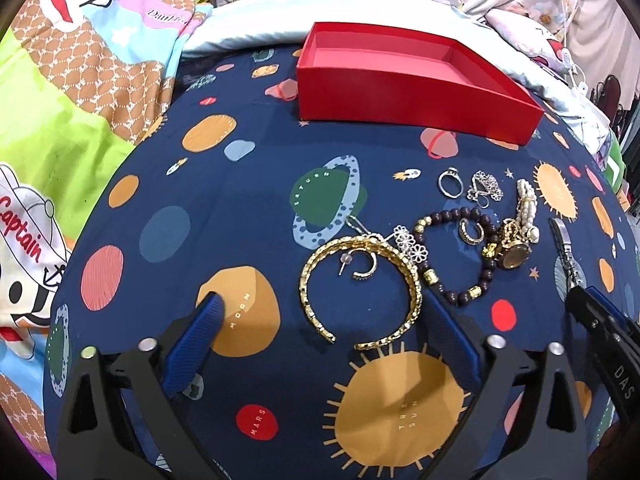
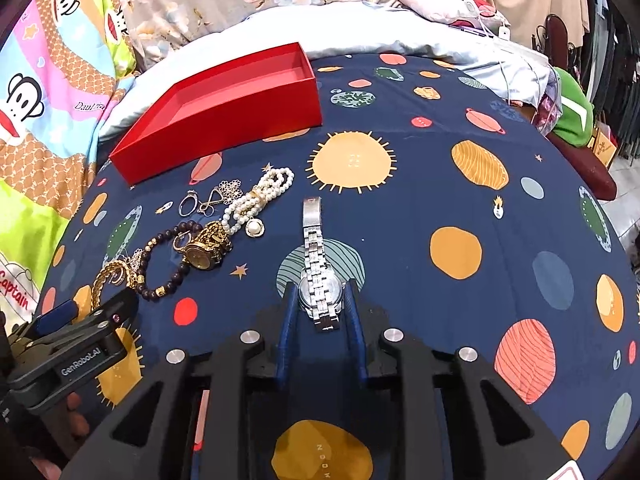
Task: Organize jewelry
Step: 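Grasp the gold twisted bangle with the left gripper while the right gripper lifts the watch, then carry the bangle and watch into the red tray and open both grippers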
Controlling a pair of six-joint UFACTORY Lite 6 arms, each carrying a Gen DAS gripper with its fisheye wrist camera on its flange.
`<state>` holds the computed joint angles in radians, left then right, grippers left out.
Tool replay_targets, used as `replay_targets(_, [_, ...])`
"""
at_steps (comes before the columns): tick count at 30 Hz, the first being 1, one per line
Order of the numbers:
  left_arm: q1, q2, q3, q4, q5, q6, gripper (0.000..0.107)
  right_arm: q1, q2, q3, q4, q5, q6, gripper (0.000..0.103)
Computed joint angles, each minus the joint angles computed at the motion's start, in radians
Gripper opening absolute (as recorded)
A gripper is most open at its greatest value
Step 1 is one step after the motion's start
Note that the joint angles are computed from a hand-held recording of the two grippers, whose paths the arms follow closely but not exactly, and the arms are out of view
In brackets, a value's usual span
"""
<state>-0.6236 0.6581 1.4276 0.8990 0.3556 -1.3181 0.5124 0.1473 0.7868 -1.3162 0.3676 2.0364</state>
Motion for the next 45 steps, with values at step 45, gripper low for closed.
replay_targets(45, [0.026, -0.316, -0.24, -0.119, -0.147, 0.121, 0.055, -0.087, -0.044, -0.007, 0.093, -0.108, -0.179, 0.04])
